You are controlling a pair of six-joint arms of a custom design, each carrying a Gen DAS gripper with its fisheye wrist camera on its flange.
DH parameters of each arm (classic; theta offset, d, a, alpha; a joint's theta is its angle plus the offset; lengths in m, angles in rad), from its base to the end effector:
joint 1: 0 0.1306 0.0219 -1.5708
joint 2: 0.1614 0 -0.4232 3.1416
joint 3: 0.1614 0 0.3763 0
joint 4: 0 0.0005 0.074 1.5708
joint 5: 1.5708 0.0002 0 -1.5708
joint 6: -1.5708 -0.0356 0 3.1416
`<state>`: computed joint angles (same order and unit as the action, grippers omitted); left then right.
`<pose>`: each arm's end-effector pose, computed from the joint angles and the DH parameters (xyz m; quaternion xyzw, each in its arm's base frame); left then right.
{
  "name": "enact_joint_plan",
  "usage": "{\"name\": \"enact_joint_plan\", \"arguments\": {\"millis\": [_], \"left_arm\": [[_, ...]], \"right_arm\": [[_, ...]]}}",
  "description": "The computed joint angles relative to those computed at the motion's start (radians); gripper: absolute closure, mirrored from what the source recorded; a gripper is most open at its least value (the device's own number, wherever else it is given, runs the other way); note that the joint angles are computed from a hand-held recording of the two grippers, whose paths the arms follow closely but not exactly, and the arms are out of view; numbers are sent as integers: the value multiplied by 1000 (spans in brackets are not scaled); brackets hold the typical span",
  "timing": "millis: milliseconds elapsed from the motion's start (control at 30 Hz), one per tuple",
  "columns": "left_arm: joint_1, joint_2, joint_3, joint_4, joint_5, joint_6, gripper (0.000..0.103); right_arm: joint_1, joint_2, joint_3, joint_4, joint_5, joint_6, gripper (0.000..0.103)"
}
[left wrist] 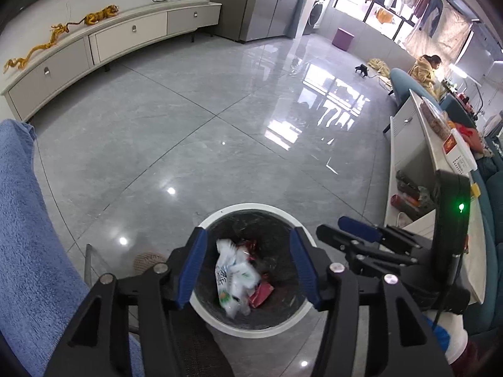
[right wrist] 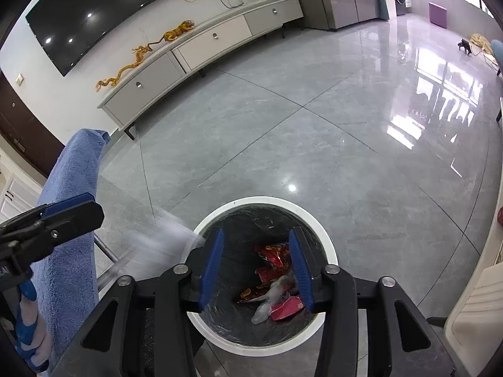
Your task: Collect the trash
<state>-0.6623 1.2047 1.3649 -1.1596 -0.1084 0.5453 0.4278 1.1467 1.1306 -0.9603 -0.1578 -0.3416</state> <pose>0.2910 -0.2226 0.5129 0.0408 0.9573 -0.1170 0.2612 0.3156 0.1495 0.4427 -0.0641 0.9513 0.1794 0.2423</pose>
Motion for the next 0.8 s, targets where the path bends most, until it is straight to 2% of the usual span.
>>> {"name": "enact_joint_plan", "arguments": {"millis": [133, 300, 433, 533, 600, 800], "left_arm": [[-12, -6, 0, -6, -29, 15, 44], [-26, -41, -12, -42, -109, 61, 43], [-54, -81, -24, -73, -229, 102, 43], [-76, -121, -36, -110, -319, 156, 41], [-96, -149, -45, -144, -384, 192, 36], [-164, -242, -66, -278, -545, 325, 31]], "right_arm": [[14, -9, 4, -11, 21, -6, 59], [45, -25, 23, -28, 81, -12, 46], [102, -41, 59, -54, 176, -25, 39], [167, -58, 93, -74, 286, -43, 33], [195, -66, 111, -86, 336, -56, 20], [314, -81, 166, -120, 479, -92, 7]]}}
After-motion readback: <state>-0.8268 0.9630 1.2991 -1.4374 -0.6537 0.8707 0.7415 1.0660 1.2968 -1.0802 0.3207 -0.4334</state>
